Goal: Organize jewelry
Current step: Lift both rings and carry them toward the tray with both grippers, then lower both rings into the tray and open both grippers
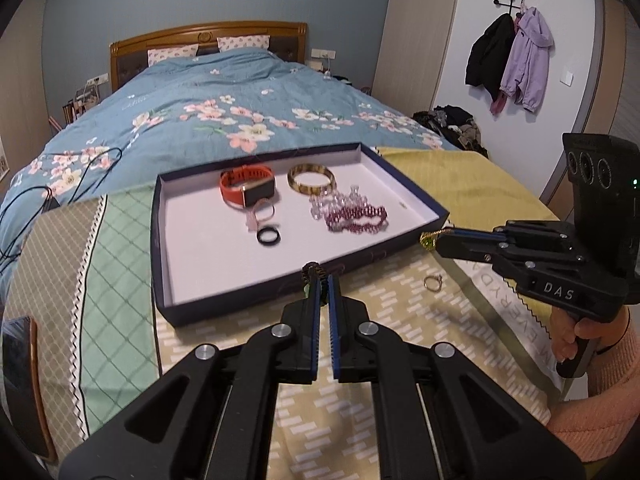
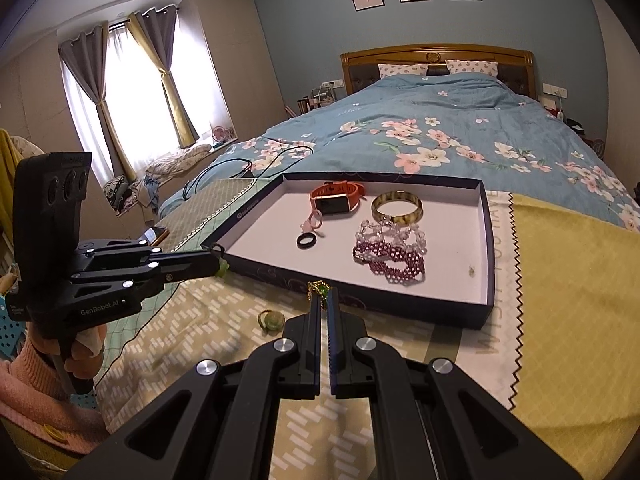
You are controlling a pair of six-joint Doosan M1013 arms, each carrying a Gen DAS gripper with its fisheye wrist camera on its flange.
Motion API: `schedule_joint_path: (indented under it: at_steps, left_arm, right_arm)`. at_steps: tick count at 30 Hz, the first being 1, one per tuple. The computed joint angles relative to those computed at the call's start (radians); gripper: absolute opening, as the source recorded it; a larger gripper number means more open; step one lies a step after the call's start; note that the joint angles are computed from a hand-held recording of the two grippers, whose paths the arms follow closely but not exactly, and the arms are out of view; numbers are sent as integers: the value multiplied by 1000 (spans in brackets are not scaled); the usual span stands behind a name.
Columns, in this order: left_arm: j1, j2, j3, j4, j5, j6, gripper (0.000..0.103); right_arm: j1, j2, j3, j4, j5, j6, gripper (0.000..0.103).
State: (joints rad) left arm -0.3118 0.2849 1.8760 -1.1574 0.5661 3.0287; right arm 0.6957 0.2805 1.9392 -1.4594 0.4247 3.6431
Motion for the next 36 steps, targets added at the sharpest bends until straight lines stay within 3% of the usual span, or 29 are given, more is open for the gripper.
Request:
schedule_joint_path:
  at_steps: [36]
  left_arm:
    - [-20,58,-86,-8,-18,-52,4]
  right_arm:
    - [-82,29,-53,70,-60,-131,2]
